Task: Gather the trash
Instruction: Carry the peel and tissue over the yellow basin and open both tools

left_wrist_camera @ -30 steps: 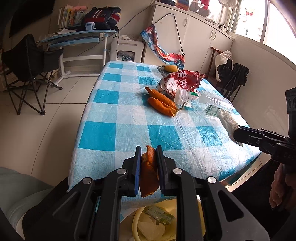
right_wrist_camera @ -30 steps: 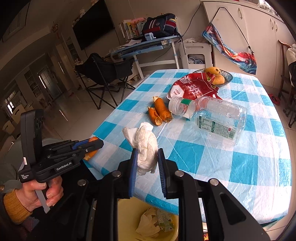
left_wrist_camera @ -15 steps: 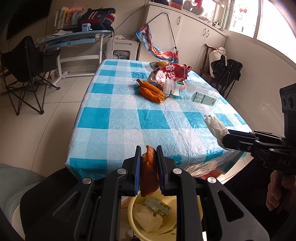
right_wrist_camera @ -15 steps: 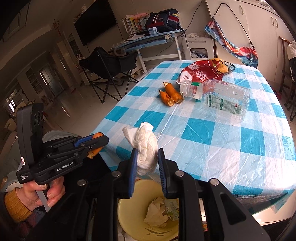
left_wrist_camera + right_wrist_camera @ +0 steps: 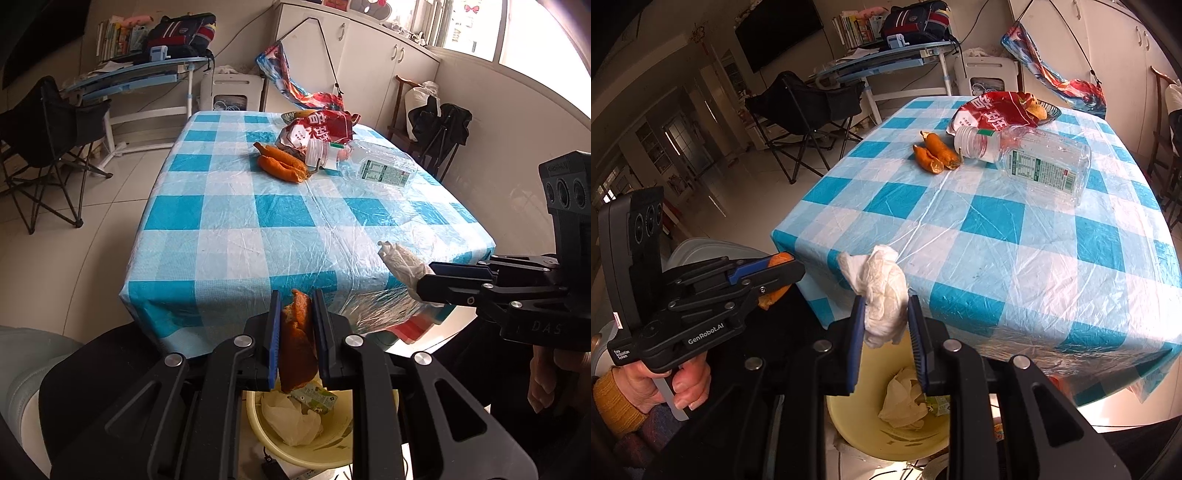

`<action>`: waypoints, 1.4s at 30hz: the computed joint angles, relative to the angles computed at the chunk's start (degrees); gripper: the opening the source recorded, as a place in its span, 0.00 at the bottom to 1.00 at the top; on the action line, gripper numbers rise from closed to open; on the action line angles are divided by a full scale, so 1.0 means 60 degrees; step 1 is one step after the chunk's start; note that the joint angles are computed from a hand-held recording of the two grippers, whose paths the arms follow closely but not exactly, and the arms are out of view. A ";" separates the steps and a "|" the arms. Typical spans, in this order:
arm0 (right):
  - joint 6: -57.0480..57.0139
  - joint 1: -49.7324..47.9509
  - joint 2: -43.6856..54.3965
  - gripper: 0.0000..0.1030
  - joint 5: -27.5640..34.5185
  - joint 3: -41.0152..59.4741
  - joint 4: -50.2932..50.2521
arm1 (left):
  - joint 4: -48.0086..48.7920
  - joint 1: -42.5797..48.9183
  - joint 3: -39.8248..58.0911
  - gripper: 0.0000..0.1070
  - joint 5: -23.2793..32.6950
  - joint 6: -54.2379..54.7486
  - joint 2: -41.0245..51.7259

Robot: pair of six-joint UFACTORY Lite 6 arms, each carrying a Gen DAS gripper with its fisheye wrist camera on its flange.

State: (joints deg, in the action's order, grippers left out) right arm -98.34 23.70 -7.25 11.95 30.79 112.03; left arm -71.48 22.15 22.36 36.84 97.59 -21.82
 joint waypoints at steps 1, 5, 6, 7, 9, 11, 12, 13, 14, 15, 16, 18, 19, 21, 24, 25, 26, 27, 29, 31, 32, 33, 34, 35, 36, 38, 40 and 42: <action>0.0034 0.0045 -0.0032 0.24 -0.0044 -0.0042 -0.0016 | 0.0049 0.0068 -0.0024 0.15 0.0064 -0.0021 -0.0050; 0.0272 0.0191 -0.0129 0.24 -0.0191 -0.0154 -0.0172 | 0.0257 0.0263 -0.0121 0.15 0.0269 -0.0183 -0.0270; 0.0314 0.0233 -0.0180 0.25 -0.0225 -0.0195 -0.0193 | 0.0318 0.0320 -0.0149 0.15 0.0331 -0.0225 -0.0331; 0.0365 0.0277 -0.0207 0.25 -0.0265 -0.0216 -0.0226 | 0.0364 0.0363 -0.0175 0.15 0.0385 -0.0264 -0.0392; 0.0488 0.0363 -0.0244 0.25 -0.0359 -0.0265 -0.0312 | 0.0485 0.0487 -0.0253 0.15 0.0521 -0.0355 -0.0594; 0.0507 0.0427 -0.0130 0.25 -0.0433 -0.0223 -0.0286 | 0.0614 0.0668 -0.0341 0.15 0.0721 -0.0419 -0.0799; 0.0531 0.0457 -0.0089 0.25 -0.0461 -0.0220 -0.0290 | 0.0661 0.0724 -0.0351 0.15 0.0790 -0.0454 -0.0842; 0.0554 0.0502 -0.0014 0.25 -0.0500 -0.0195 -0.0282 | 0.0706 0.0775 -0.0366 0.15 0.0852 -0.0485 -0.0875; 0.0637 0.0532 0.0046 0.25 -0.0525 -0.0174 -0.0348 | 0.0742 0.0799 -0.0350 0.15 0.0896 -0.0513 -0.0856; 0.0668 0.0578 0.0097 0.25 -0.0557 -0.0162 -0.0357 | 0.0795 0.0777 -0.0343 0.15 0.0898 -0.0579 -0.0863; 0.0793 0.0633 0.0148 0.25 -0.0614 -0.0136 -0.0469 | 0.0835 0.0744 -0.0336 0.15 0.0877 -0.0620 -0.0851; 0.0976 0.0759 0.0269 0.25 -0.0737 -0.0084 -0.0618 | 0.0936 0.0659 -0.0324 0.15 0.0842 -0.0730 -0.0833; 0.1064 0.0816 0.0339 0.29 -0.0790 -0.0053 -0.0685 | 0.0990 0.0602 -0.0317 0.15 0.0806 -0.0782 -0.0809; 0.1218 0.0926 0.0496 0.33 -0.0924 0.0012 -0.0814 | 0.1110 0.0464 -0.0306 0.15 0.0689 -0.0877 -0.0728; 0.0765 0.1025 0.0526 0.41 -0.1152 0.0018 -0.0312 | 0.1287 0.0246 -0.0293 0.16 0.0458 -0.1057 -0.0591; 0.0236 0.1012 0.0487 0.44 -0.1191 -0.0018 0.0246 | 0.1284 0.0219 -0.0293 0.17 0.0414 -0.1065 -0.0567; -0.0263 0.0978 0.0452 0.45 -0.1193 -0.0057 0.0776 | 0.1274 0.0217 -0.0282 0.21 0.0383 -0.1071 -0.0545; -0.0596 0.0935 0.0432 0.47 -0.1190 -0.0083 0.1140 | 0.1252 0.0234 -0.0289 0.23 0.0337 -0.1071 -0.0534; -0.1151 0.0862 0.0394 0.50 -0.1196 -0.0127 0.1748 | 0.1190 0.0297 -0.0284 0.35 0.0273 -0.1080 -0.0517; -0.1529 0.0797 0.0351 0.52 -0.1178 -0.0152 0.2137 | 0.1122 0.0430 -0.0255 0.41 0.0272 -0.1057 -0.0476; -0.1837 0.0791 0.0337 0.53 -0.1177 -0.0158 0.2449 | 0.1097 0.0485 -0.0241 0.44 0.0268 -0.1064 -0.0467; -0.2245 0.0799 0.0307 0.56 -0.1191 -0.0180 0.2863 | 0.1066 0.0530 -0.0232 0.45 0.0247 -0.1071 -0.0465; -0.2679 0.0807 0.0291 0.57 -0.1205 -0.0183 0.3296 | 0.1021 0.0578 -0.0224 0.48 0.0237 -0.1061 -0.0459; -0.3040 0.0822 0.0280 0.57 -0.1205 -0.0191 0.3661 | 0.0973 0.0653 -0.0214 0.50 0.0262 -0.1037 -0.0454; -0.3272 0.0832 0.0292 0.57 -0.1204 -0.0184 0.3888 | 0.0927 0.0724 -0.0199 0.52 0.0279 -0.1025 -0.0447; -0.3618 0.0858 0.0353 0.58 -0.1229 -0.0142 0.4220 | 0.0819 0.0874 -0.0153 0.55 0.0313 -0.1011 -0.0410; -0.4179 0.0916 0.0403 0.59 -0.1273 -0.0112 0.4771 | 0.0710 0.1061 -0.0070 0.57 0.0417 -0.0976 -0.0290; -0.4633 0.0968 0.0441 0.59 -0.1292 -0.0092 0.5212 | 0.0655 0.1276 0.0068 0.57 0.0564 -0.0963 -0.0093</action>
